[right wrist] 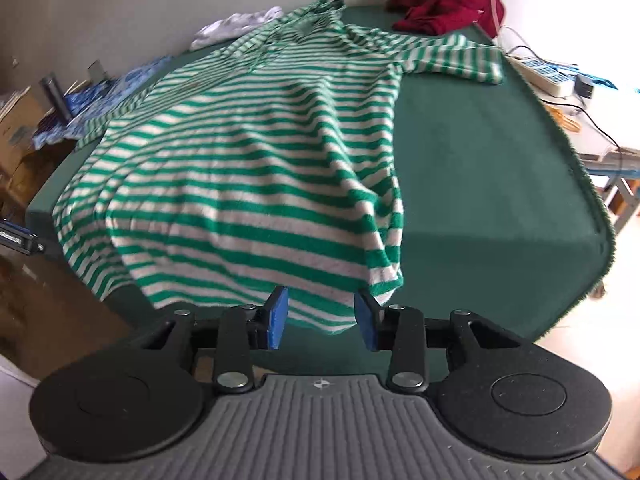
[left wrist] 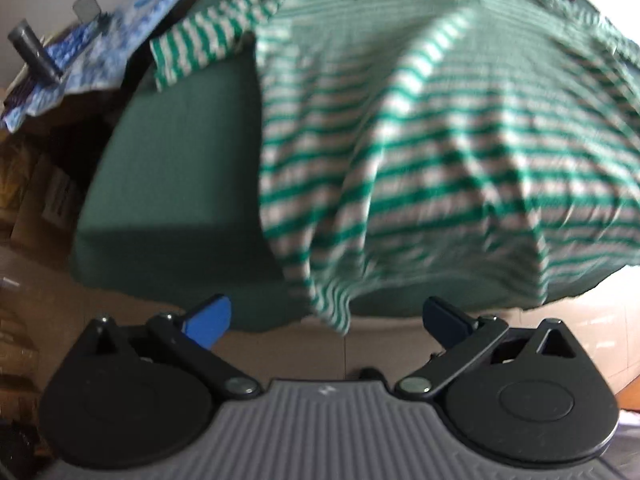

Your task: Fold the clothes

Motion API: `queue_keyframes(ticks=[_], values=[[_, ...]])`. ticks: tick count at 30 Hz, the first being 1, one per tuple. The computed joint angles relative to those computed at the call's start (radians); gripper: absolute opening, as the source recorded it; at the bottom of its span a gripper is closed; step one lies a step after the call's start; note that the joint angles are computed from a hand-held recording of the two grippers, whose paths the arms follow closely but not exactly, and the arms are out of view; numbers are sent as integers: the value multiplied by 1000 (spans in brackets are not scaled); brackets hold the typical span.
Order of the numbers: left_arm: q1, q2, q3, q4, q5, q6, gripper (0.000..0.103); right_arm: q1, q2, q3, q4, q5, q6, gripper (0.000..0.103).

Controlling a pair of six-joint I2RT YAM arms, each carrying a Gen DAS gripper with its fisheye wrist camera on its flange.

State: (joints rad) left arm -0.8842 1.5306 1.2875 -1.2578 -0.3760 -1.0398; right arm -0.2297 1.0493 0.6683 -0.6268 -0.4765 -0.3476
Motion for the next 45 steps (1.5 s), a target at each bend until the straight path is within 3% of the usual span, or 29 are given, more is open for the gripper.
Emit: queue_keyframes(ticks=[2, 6, 9, 12, 17, 20, 22, 23, 24, 25, 28, 32, 34, 37, 40, 42, 43, 45], values=[[7, -16, -59, 58, 21, 21, 102, -18, 11, 0, -9, -12, -43, 41], [-1, -79, -197, 212, 30, 68, 102, -83, 33, -1, -41, -38, -155, 56], [-32, -123, -271, 331, 14, 154, 102, -140, 57, -6, -47, -53, -251, 59], [-25, -105, -293, 386, -15, 271, 102, -156, 75, -22, -27, -45, -311, 67], [60, -79, -307, 460, 4, 407, 100, -148, 99, -60, 68, -38, -317, 67], [93, -38, -279, 488, 45, 444, 81, -124, 145, -70, 158, -69, -240, 67], [98, -17, -268, 484, 44, 440, 60, -101, 178, -75, 209, -91, -194, 65], [99, -14, -267, 482, 39, 435, 48, -92, 189, -80, 232, -109, -177, 55], [100, -10, -267, 479, 34, 430, 18, -83, 201, -72, 228, -116, -169, 23], [102, -36, -269, 458, 36, 426, 0, -77, 208, -63, 215, -127, -168, 4], [83, -141, -262, 377, 39, 407, 0, -117, 155, 10, 10, -228, -292, 6], [-45, -307, -190, 199, 1, 351, 0, -300, 198, 259, -579, -431, -626, 6], [-65, -361, -179, 154, 1, 324, 0, -356, 252, 328, -696, -458, -657, 6], [-11, -349, -200, 147, 25, 342, 0, -246, 168, 224, -414, -187, -448, 6], [62, -321, -228, 173, 62, 393, 0, -272, 275, 247, -463, -260, -384, 6], [64, -327, -229, 160, 47, 408, 0, -228, 230, 216, -399, -191, -332, 10], [66, -329, -231, 161, 50, 401, 0, -173, 182, 183, -347, -99, -312, 10], [50, -337, -234, 143, 60, 367, 0, -169, 195, 180, -370, -90, -344, 5]])
